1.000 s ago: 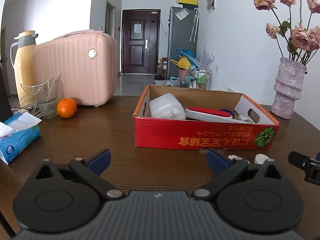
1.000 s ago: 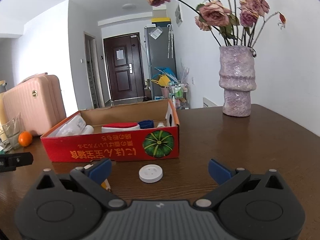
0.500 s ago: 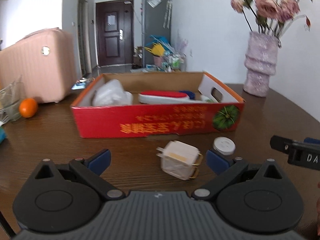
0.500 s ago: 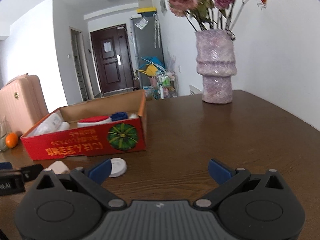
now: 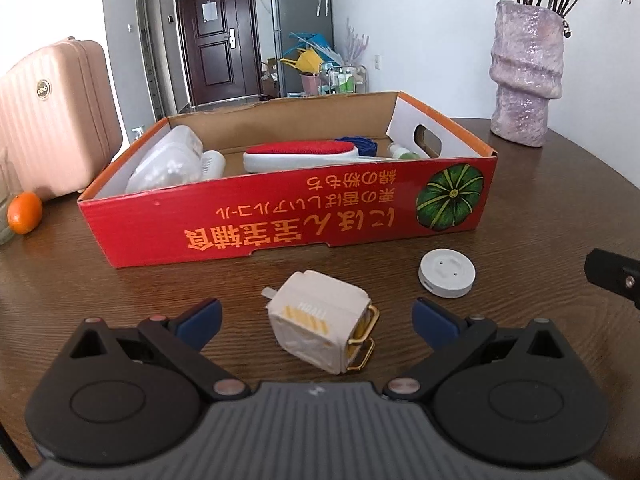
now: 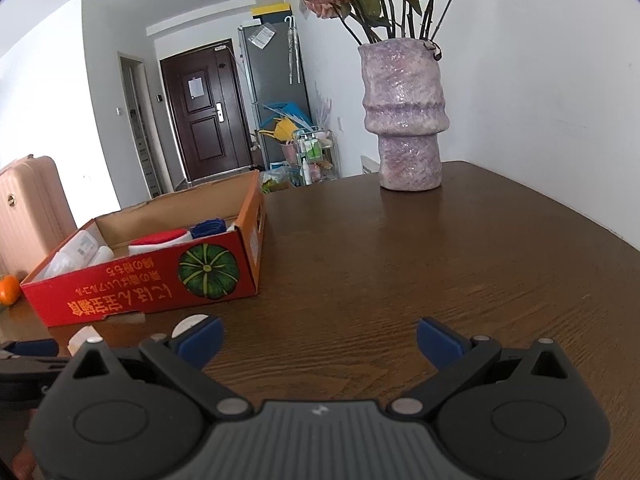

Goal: Organize rigid objects
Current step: 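Close the left tool on the white plug adapter, then reach the right tool to the white round cap and close on it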

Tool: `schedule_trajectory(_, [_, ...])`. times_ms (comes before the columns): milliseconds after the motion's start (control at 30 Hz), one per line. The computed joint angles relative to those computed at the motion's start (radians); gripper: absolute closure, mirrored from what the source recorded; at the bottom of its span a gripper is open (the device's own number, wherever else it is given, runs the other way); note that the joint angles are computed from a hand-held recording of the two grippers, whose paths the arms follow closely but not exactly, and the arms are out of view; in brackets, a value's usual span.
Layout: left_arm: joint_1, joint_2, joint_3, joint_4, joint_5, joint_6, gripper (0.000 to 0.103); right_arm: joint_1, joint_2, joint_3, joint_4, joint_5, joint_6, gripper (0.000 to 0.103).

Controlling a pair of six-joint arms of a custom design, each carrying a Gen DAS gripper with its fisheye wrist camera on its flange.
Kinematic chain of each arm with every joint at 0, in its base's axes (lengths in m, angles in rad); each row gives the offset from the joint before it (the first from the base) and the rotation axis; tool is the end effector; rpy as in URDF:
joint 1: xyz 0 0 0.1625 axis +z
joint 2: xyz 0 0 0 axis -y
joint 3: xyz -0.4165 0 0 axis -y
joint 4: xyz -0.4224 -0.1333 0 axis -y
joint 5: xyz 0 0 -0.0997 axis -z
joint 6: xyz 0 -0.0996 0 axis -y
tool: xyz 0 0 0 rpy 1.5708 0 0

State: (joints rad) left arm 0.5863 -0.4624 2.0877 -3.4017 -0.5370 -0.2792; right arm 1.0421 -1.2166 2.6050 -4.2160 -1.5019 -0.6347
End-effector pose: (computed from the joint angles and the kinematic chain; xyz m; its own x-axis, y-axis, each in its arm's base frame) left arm -0.2602 -0.4356 -0.1030 -0.6373 0.1671 -0.7523 0.6656 0.6113 -0.4281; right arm -0.0537 -0.3698 0.2019 -0.8126 0.2016 0.5468 -0.4049 0.4796 -0.7785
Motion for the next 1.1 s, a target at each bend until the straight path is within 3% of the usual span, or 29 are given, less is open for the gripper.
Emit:
schedule_trajectory(233, [0.017, -0.004, -0.009, 0.000, -0.033, 0.006, 0.011, 0.005, 0.018, -0.013, -0.012, -0.020, 0.011, 0.000])
schedule_trajectory(533, [0.037, -0.017, -0.008, 0.008, -0.082, 0.016, 0.050, 0.004, 0.051, -0.033, -0.068, -0.027, 0.038, 0.000])
schedule_trajectory(767, [0.037, -0.021, -0.001, -0.005, -0.084, 0.025, 0.051, 0.012, 0.075, -0.049, -0.126, -0.065, 0.076, 0.000])
schedule_trajectory(1100, [-0.001, -0.050, 0.078, -0.134, -0.014, 0.012, 0.051, 0.031, 0.107, -0.052, -0.168, -0.106, 0.084, 0.000])
